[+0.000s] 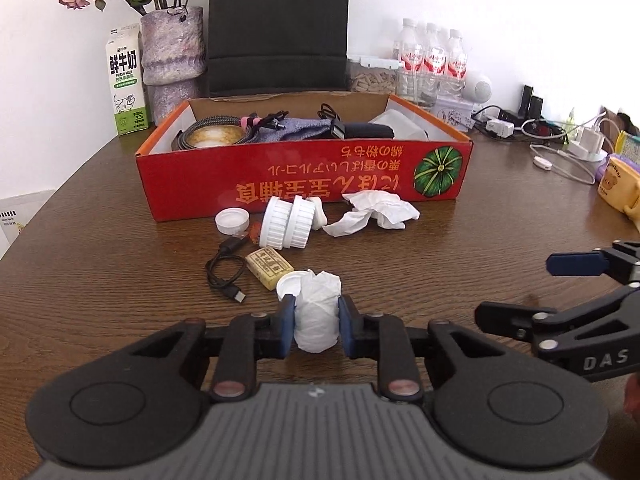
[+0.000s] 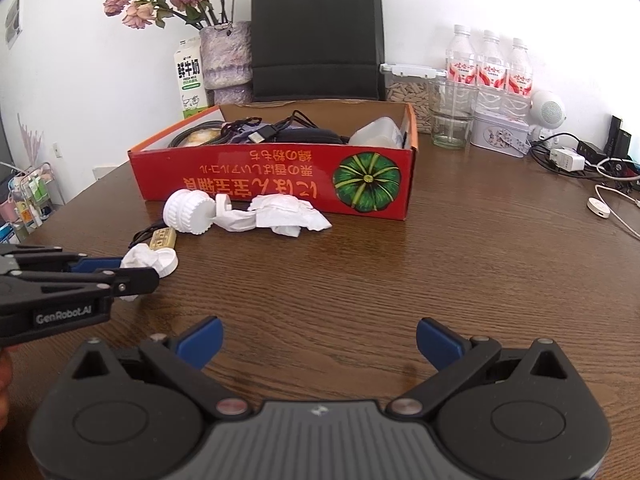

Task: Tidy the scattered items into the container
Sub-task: 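Lift the tissue with the left gripper while the right gripper grasps a white bottle cap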

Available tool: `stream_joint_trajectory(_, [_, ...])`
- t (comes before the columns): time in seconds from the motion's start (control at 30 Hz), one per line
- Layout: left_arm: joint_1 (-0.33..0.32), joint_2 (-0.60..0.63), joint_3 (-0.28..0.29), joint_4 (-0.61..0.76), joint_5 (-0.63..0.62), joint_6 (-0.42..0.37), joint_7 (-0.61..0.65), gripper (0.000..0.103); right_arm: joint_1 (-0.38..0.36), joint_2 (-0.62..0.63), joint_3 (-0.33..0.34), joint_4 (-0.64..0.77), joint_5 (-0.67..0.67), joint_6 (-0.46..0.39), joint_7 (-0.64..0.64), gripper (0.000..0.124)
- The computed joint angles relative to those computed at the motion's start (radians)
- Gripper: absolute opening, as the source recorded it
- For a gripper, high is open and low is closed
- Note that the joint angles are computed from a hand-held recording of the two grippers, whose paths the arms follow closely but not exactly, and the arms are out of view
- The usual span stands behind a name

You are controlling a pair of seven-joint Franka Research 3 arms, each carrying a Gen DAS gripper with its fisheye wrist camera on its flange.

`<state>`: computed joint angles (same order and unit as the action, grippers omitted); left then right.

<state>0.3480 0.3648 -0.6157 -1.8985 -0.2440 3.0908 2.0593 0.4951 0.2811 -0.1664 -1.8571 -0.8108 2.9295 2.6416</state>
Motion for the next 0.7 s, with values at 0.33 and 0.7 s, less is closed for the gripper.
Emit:
stream_joint_trajectory(0.33, [0.133,-0.017,-0.066,-0.011,-0.068,0.039,0.033,0.023,0.007,0.158,0.058,0.211,0.218,-0.009,-0.26,0.103])
stream_joint_trajectory(0.7, [0.237,0.053,-0.14,0.045,-0.04,0.025,0.047,0.023,0.098,0.351,0.003,0.485,0.413,-0.103,-0.394,0.078])
